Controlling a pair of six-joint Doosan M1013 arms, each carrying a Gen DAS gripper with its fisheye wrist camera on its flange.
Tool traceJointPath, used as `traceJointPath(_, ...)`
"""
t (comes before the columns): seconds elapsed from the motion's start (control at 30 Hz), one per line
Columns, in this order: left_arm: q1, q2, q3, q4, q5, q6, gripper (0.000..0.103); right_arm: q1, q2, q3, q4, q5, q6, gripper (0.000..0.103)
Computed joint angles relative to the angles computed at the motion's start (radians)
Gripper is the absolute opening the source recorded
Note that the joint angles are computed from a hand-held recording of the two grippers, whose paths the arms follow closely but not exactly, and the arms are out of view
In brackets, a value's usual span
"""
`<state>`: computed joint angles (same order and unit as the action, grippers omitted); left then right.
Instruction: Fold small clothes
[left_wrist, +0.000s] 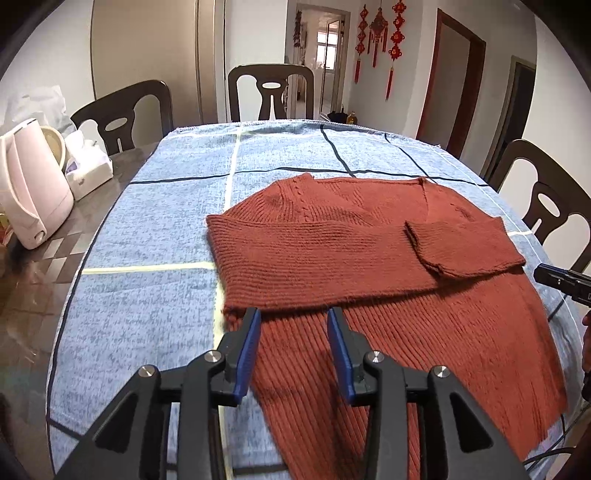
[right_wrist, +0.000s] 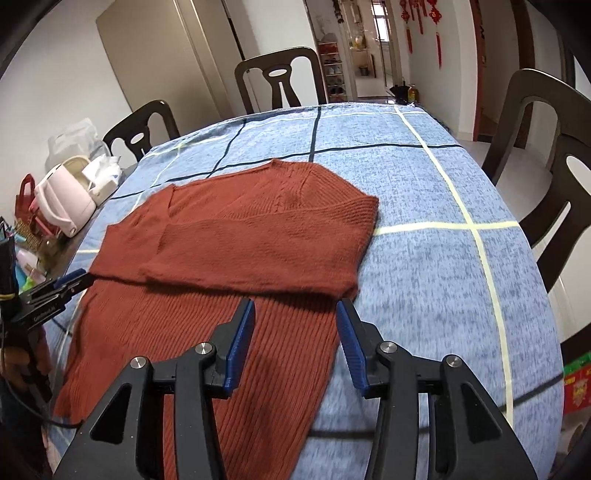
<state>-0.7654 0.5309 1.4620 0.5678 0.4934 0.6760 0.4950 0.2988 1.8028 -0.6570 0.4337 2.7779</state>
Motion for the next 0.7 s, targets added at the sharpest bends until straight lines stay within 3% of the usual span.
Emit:
traceJointPath(0.4, -0.026, -0.071, 0.122, 0.052, -0.064, -0.064, 0.045, 0.054, -0.035, 0.062, -0.006, -0.035, 0.045, 0.051)
traceJointPath(0.7, -0.018, -0.119, 0.234, -0.148, -0.188, 0.041, 0.046, 0.081, -0.058, 0.121, 0.012, -0.060, 0.101, 0.052)
